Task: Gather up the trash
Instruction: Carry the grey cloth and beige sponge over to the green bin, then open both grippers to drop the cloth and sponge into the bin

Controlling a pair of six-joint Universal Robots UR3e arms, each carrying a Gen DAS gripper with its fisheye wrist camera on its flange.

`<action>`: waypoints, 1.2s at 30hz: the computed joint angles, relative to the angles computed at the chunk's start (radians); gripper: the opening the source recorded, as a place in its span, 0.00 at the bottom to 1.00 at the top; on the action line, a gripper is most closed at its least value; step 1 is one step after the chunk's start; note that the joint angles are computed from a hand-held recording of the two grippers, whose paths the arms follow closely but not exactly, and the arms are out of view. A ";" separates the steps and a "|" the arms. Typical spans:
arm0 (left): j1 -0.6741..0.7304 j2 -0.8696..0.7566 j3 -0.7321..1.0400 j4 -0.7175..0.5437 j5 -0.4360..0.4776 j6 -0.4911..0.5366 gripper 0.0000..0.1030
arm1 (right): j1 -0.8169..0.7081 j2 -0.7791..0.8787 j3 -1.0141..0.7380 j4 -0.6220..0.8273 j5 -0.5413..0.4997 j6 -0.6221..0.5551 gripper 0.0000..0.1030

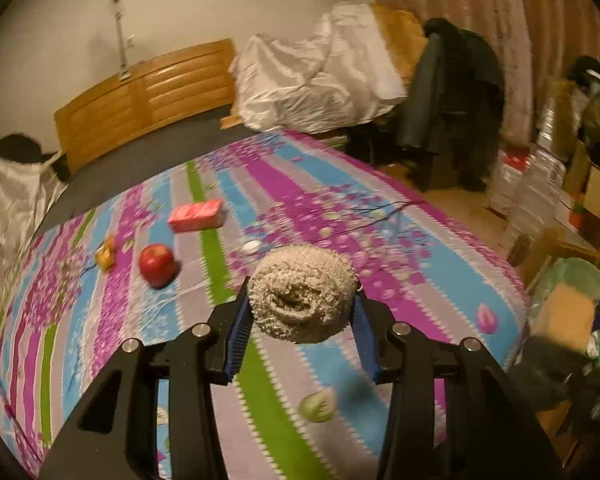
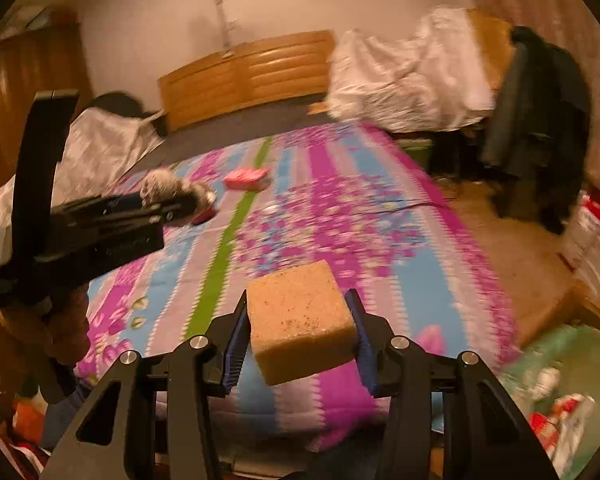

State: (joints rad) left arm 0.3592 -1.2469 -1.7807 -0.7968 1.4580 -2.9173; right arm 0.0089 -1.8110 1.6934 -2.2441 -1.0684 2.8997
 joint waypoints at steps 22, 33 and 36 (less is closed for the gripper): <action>-0.693 -0.632 0.709 -0.018 0.267 -0.057 0.42 | -1.368 -0.390 -0.107 0.938 0.546 -0.772 0.46; -0.770 -1.019 1.319 -0.404 -0.011 0.014 0.42 | -1.398 -0.282 0.051 0.438 0.370 -0.571 0.46; -0.779 -1.060 1.352 -0.446 -0.071 0.049 0.42 | -1.406 -0.295 0.113 0.395 0.338 -0.569 0.46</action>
State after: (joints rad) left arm -0.4203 -2.3068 -0.4288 -1.2425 1.3865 -2.8687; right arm -1.3973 -2.1062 1.8067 -1.8493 -0.7306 2.3310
